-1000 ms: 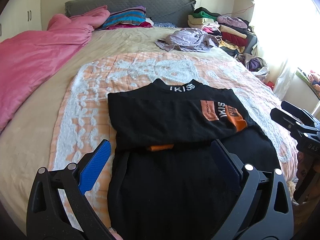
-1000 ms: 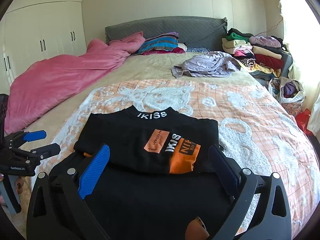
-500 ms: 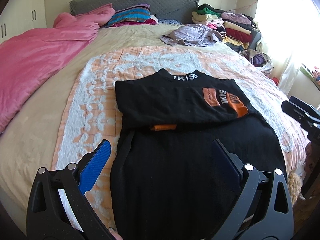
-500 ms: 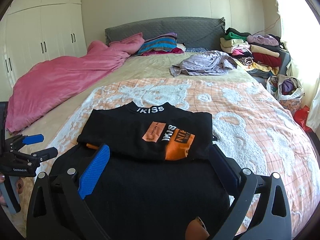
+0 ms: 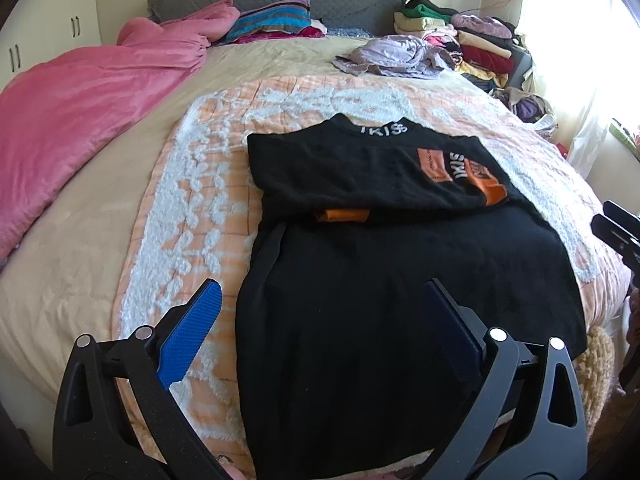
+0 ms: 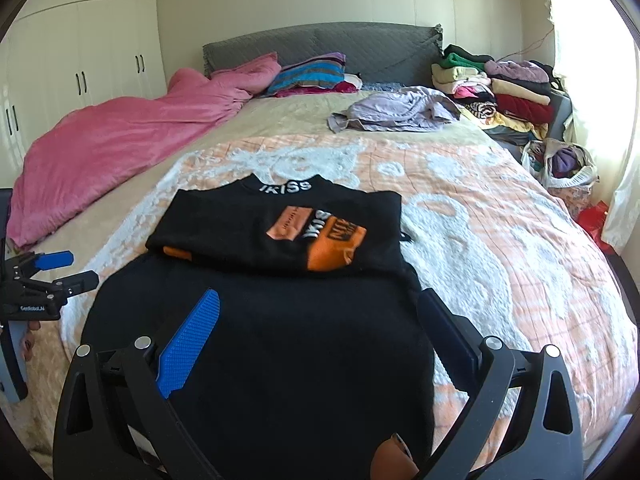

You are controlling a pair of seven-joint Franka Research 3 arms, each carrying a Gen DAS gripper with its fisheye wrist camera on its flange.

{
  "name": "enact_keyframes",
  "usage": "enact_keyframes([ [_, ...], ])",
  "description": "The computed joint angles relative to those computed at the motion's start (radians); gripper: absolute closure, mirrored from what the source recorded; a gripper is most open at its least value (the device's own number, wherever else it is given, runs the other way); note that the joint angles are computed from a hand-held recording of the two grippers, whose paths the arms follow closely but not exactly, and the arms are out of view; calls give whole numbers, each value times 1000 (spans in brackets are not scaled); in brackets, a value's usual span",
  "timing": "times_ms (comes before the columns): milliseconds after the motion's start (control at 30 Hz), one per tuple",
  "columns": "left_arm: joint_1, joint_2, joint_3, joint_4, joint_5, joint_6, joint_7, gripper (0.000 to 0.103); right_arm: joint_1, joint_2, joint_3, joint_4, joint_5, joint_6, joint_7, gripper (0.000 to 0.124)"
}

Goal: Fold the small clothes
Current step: 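Move both grippers to the sweatshirt hem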

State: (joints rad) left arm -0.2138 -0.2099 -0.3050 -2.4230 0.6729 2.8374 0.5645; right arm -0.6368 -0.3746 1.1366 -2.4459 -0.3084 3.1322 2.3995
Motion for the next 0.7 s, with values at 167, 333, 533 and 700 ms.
enact_keyframes([
  [167, -7, -13, 2, -23, -15, -12, 3, 10, 71, -19, -67, -42, 11, -4, -1, 25],
  [333, -11, -23, 1, -45, -30, -23, 8, 10, 132, -29, -125, -77, 8, -14, 10, 25],
  [533, -11, -40, 8, -77, -56, -24, 17, 10, 189, -43, -178, -117, -4, -25, 34, 25],
  [700, -8, -56, 11, -105, -76, -29, 20, 10, 228, -34, -213, -139, -26, -42, 50, 26],
])
